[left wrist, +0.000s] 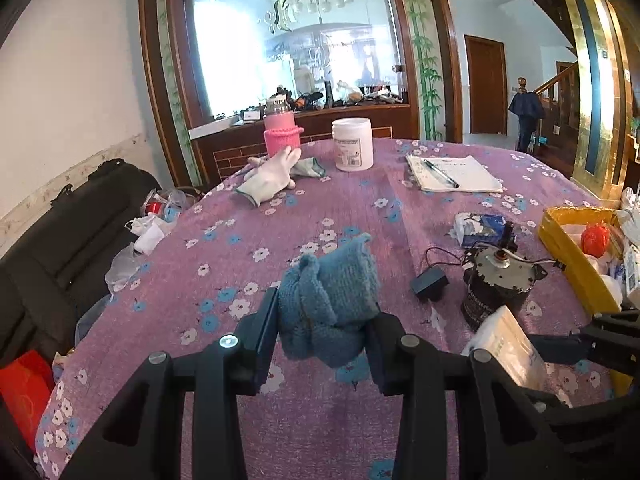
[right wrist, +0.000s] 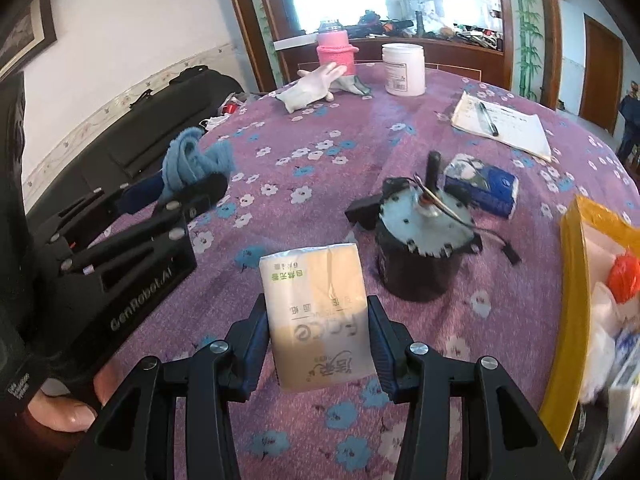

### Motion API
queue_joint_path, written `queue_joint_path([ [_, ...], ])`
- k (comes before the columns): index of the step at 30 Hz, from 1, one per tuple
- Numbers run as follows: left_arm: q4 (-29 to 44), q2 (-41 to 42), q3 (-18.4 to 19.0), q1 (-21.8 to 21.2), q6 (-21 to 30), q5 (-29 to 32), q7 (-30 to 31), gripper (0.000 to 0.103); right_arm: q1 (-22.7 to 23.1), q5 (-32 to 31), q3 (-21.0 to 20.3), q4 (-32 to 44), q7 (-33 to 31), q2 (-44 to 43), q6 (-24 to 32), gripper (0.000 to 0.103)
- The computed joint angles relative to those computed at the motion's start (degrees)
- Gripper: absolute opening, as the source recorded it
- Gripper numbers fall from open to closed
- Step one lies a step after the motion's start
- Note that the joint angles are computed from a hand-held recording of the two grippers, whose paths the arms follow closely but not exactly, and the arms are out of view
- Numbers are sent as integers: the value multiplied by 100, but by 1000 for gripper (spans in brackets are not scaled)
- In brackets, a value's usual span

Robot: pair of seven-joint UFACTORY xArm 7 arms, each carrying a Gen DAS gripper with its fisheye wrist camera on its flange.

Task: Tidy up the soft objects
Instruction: 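Carry the blue cloth and 'face' tissue pack with both tools over the tray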

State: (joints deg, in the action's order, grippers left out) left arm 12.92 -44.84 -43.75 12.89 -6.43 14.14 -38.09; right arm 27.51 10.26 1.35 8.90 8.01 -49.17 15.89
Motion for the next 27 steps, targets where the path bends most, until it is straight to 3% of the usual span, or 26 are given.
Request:
queue_joint_path([
  [17, -162, -568, -161, -150, -61, -48, -111, 38, -195, -66, 154, -681, 775, -1873, 789, 50],
  [27, -138, -839, 260, -1147, 608, 196, -203, 39, -474, -144, 47, -1023, 937, -3596, 1861, 50],
])
